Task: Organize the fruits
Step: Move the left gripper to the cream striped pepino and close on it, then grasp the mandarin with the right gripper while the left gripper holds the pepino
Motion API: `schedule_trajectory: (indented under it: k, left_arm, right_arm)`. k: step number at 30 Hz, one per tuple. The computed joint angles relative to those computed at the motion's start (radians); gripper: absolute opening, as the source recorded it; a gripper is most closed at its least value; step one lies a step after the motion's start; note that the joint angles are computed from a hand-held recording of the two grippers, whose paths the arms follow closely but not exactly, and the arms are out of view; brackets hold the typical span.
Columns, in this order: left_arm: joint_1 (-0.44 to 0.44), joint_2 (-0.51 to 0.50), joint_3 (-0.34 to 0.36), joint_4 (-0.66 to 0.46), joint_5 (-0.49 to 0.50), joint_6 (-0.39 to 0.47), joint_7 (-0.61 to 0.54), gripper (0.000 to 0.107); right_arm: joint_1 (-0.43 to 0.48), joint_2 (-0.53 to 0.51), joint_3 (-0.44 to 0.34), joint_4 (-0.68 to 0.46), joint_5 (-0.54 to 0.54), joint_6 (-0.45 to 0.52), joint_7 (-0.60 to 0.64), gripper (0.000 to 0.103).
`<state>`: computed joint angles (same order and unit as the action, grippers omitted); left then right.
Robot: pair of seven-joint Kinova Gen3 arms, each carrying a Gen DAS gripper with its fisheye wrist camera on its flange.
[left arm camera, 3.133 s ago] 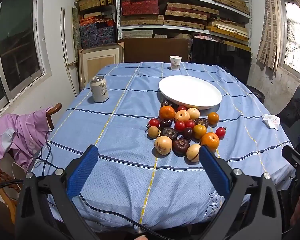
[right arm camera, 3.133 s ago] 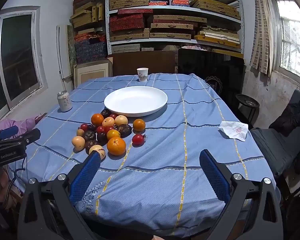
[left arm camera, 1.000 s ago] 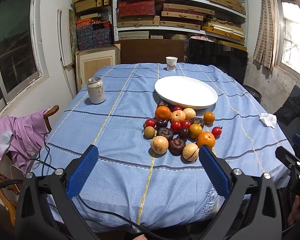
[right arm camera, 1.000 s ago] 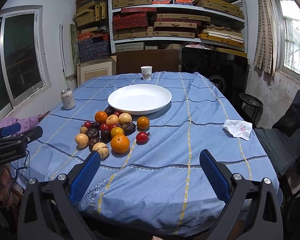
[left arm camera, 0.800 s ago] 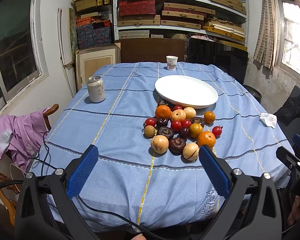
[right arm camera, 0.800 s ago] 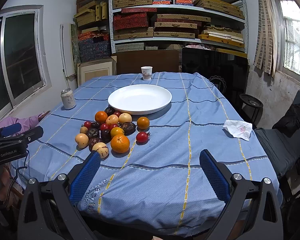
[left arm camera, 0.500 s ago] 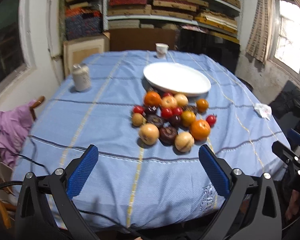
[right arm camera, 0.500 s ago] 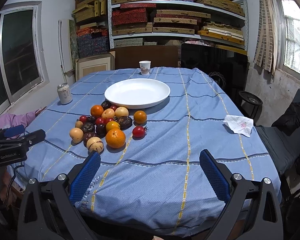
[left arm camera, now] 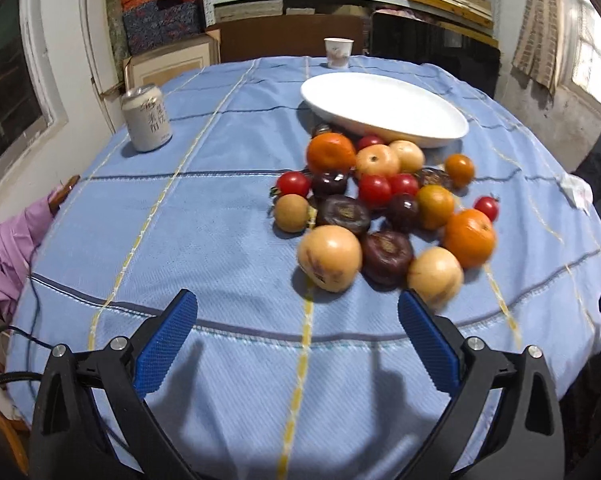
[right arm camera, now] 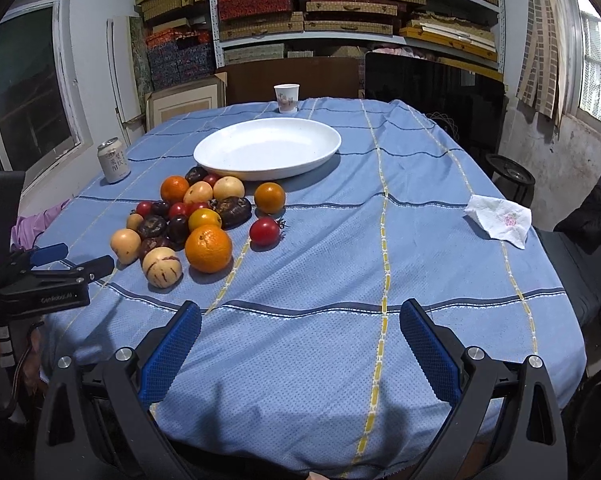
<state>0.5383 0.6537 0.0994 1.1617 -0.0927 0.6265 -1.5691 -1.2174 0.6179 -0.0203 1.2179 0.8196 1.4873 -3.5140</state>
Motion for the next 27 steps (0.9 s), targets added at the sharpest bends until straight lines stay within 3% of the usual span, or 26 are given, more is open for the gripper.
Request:
schedule_trajectory:
  k: [4, 7, 12, 15, 17, 23, 27]
  left_arm:
    - [-0.019, 0.047, 0.024, -0.07, 0.025, 0.05, -0.036, 0.081]
    - [0.034, 0.084, -0.033, -0.124, -0.021, 0.085, 0.003, 0.081]
    - [0.024, 0.101, -0.021, -0.147, -0.017, 0.079, -0.007, 0.08]
    - [0.001, 0.112, 0.01, -0.167, 0.005, 0.093, -0.042, 0.059]
    - [-0.019, 0.128, 0.034, -0.194, 0.034, 0.127, -0.073, 0.039]
    - [-0.046, 0.084, 0.048, -0.105, 0.083, 0.037, -0.127, 0.035]
    - [-0.064, 0.066, 0.054, -0.072, 0.105, -0.009, -0.145, 0.031]
  right_arm:
    - [0.027, -0.012, -0.004, 0.03, -0.009, -0.042, -0.006, 0.1]
    - [0.044, -0.01, -0.005, 0.035, -0.015, -0.063, 0.006, 0.1]
    - [0.057, -0.011, -0.002, 0.04, -0.027, -0.083, 0.01, 0.1]
    - [0.062, -0.009, -0.001, 0.036, -0.033, -0.084, 0.016, 0.1]
    - [0.06, -0.01, 0.0, 0.038, -0.033, -0.086, 0.015, 0.1]
    - [0.089, -0.014, -0.004, 0.052, -0.035, -0.146, 0.052, 0.1]
    - [0.134, 0.009, -0.007, 0.02, -0.045, -0.209, 0.163, 0.1]
